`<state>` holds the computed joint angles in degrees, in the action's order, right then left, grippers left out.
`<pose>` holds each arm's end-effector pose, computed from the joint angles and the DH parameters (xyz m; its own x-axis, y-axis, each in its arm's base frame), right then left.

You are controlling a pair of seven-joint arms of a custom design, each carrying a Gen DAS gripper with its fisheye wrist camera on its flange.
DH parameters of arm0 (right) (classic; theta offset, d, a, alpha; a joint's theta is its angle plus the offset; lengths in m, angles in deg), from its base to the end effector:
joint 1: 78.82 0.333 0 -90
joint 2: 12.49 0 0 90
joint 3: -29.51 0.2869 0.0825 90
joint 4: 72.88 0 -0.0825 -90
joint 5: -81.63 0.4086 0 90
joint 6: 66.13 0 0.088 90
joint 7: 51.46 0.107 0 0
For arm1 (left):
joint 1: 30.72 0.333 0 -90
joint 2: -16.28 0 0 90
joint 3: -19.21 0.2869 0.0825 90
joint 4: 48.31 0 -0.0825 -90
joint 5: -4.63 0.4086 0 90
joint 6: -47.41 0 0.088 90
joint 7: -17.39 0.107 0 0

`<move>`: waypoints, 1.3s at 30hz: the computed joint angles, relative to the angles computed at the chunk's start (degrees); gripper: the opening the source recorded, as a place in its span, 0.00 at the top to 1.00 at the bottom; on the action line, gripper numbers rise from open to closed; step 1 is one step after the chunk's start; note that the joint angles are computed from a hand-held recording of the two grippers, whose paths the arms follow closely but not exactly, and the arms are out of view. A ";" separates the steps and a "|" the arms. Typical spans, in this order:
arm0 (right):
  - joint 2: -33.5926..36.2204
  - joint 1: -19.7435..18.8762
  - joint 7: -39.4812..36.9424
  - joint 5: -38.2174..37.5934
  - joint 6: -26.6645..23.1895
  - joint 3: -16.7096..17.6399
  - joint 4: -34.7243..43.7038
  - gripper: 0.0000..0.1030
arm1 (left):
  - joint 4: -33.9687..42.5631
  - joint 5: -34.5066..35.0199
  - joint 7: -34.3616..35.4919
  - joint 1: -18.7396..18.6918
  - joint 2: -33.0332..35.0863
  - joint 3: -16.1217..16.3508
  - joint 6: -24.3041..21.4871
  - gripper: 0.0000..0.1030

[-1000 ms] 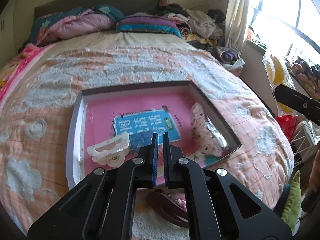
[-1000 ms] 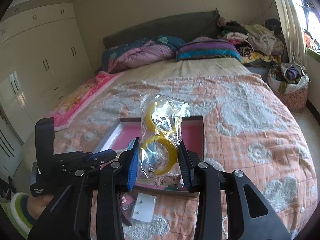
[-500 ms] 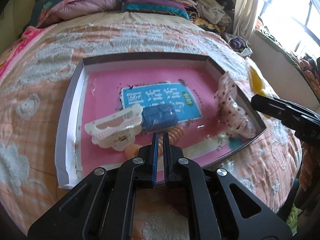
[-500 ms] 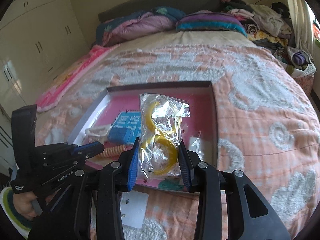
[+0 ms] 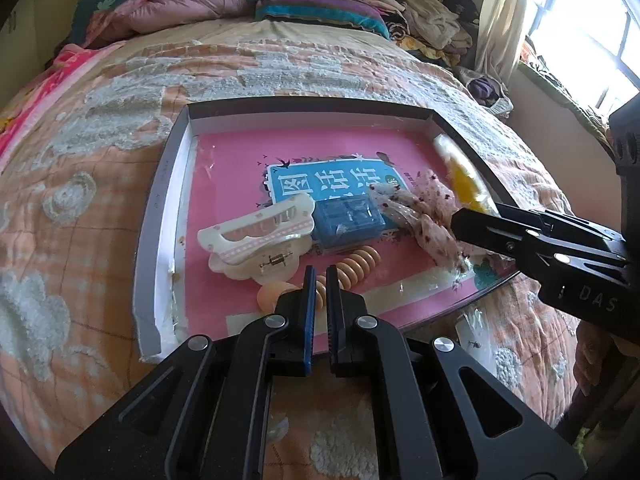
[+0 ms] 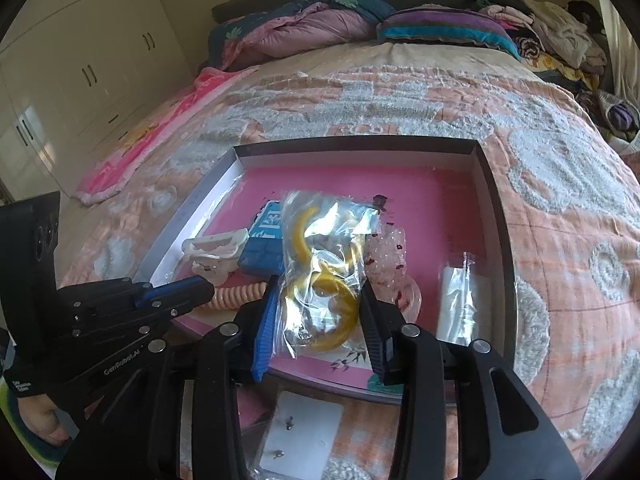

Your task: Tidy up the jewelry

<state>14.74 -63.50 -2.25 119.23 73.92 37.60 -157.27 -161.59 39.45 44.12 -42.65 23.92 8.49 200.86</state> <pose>0.6883 0.2797 0.4274 0.6797 -0.6814 -0.2715 -0.6602 -0.4070 -0.6313 0.5865 -0.2604 0.4215 0.1901 -0.9688 0.1589 -0.7557 -0.2477 -0.6063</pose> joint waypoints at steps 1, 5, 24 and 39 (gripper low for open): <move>-0.12 -0.14 0.03 0.36 0.05 0.08 -0.17 0.62 | -0.04 -0.02 -0.05 0.01 -0.03 0.00 0.05 1.00; -1.63 -0.72 -0.59 2.09 0.93 0.37 -1.87 0.54 | -0.65 0.25 -0.58 0.12 -0.74 0.10 0.28 1.00; -14.99 -1.92 -10.50 13.97 7.75 -0.24 -14.75 0.19 | -3.95 8.46 -10.86 0.19 -8.08 -0.93 -2.96 0.49; -23.70 -1.47 -17.65 23.88 8.88 -2.63 -20.95 0.09 | -6.40 15.22 -19.54 0.44 -16.55 -3.99 -8.33 0.09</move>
